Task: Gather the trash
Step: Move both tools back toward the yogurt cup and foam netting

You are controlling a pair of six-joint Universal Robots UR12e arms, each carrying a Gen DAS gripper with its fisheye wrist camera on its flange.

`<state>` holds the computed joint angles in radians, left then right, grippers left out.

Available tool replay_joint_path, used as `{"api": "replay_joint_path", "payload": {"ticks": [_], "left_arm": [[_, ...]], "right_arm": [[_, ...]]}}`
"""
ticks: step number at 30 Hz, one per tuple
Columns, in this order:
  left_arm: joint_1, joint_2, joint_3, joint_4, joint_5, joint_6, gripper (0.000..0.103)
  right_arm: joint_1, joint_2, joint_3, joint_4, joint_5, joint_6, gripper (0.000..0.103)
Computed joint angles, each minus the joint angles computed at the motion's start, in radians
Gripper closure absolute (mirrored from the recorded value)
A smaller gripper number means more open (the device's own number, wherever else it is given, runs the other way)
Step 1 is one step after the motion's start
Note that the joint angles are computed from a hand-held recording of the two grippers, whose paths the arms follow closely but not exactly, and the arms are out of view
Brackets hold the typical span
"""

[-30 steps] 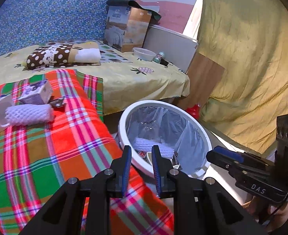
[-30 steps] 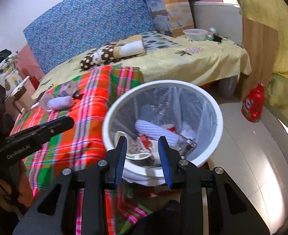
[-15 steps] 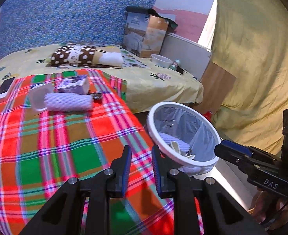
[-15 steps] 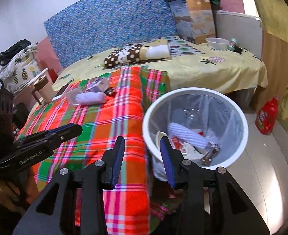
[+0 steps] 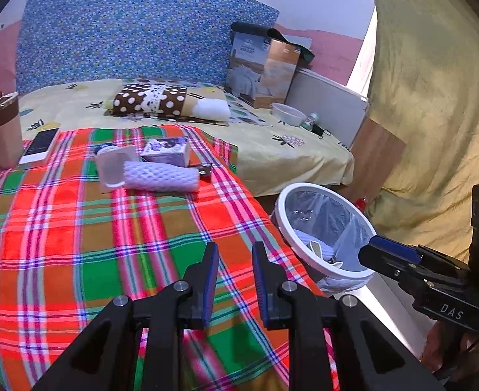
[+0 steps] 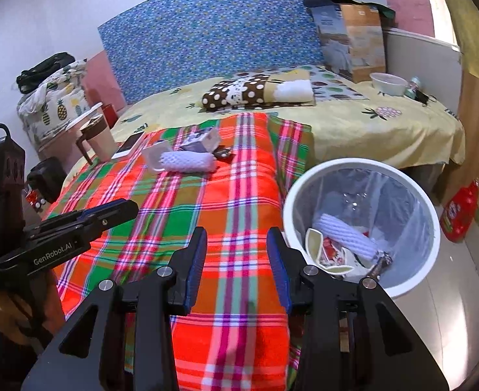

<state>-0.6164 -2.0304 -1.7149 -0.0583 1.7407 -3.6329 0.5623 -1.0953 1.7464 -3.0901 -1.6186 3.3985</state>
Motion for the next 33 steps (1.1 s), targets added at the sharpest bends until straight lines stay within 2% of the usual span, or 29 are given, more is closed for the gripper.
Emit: {"api": "replay_joint_path", "payload": {"ticks": [13,15,17,25,33], "left_arm": [[0.027,0.038,-0.026,-0.039,0.063,0.007,0.082],[0.034,0.041,-0.027,-0.05,0.074,0.006,0.082],[0.044,0.044,-0.029,-0.059,0.079,0.01,0.082],[0.077,0.036,-0.017,-0.096,0.088,0.038,0.082],[0.102,0.017,0.005,-0.104,0.08,0.041,0.082]], "right_arm": [[0.014,0.036,-0.072,0.019,0.034,-0.103,0.062],[0.013,0.047,-0.089,0.026,0.042,-0.114,0.057],[0.011,0.06,-0.106,0.027,0.05,-0.124,0.048],[0.014,0.09,-0.164,0.093,0.04,-0.176,0.048],[0.008,0.11,-0.204,0.148,0.061,-0.205,0.048]]}}
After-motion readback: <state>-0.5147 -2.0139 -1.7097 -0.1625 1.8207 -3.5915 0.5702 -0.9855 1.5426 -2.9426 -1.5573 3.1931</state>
